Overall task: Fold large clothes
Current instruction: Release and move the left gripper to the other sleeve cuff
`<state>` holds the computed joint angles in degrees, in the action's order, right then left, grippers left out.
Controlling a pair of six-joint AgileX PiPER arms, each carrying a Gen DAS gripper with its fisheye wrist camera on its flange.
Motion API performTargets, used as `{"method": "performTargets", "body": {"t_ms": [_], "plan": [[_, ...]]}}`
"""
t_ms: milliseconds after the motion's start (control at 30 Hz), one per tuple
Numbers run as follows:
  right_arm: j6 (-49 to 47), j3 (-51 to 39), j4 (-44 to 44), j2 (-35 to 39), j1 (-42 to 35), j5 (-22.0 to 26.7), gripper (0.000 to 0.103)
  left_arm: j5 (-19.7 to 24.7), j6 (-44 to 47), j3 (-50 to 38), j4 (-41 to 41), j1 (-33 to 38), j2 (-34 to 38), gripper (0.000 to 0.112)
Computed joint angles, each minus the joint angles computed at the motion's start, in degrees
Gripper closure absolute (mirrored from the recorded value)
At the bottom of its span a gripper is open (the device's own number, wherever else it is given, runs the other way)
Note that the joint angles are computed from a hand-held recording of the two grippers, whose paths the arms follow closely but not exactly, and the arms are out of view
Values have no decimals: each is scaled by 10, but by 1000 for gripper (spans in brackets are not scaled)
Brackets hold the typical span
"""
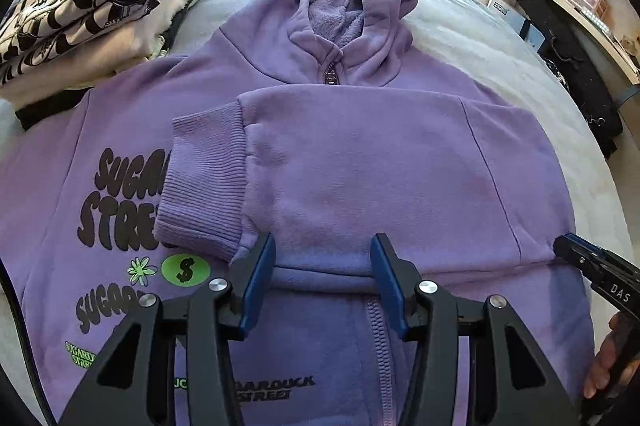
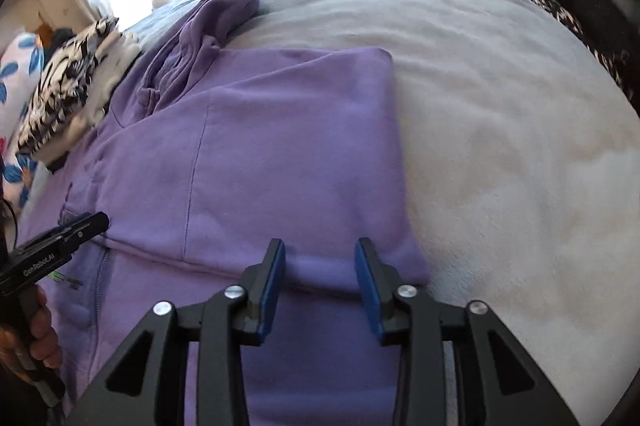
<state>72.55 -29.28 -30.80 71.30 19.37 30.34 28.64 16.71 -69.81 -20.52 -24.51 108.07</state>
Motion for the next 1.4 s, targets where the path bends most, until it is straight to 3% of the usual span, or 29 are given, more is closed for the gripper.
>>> {"method": "performTargets", "body": {"t_ms": [200,333,433,733,867,1000,1133,1400], "plan": [[99,-34,-56,41,71,70,67,-20,-80,23,83,-24,-20,63],[93,-33,-34,10,84,69,67,-8,-104,36,99,-24,-44,63],[118,-39,-26,-21,123,96,67,0,-126,52,115,-23,-72,63],[289,-81,-60,-44,322,230,67,39,-219,142,195,-43,-213,63],[357,-104,-71,-33,403,273,66,61,-231,191,206,-39,-296,62],[405,-121,-72,-18,464,291,66,84,-248,231,244,-29,-370,53],[418,-153,-65,13,508,309,66,118,-170,248,197,31,-415,53],[358,-278,-61,106,551,375,66,179,62,264,55,229,-470,53]]}}
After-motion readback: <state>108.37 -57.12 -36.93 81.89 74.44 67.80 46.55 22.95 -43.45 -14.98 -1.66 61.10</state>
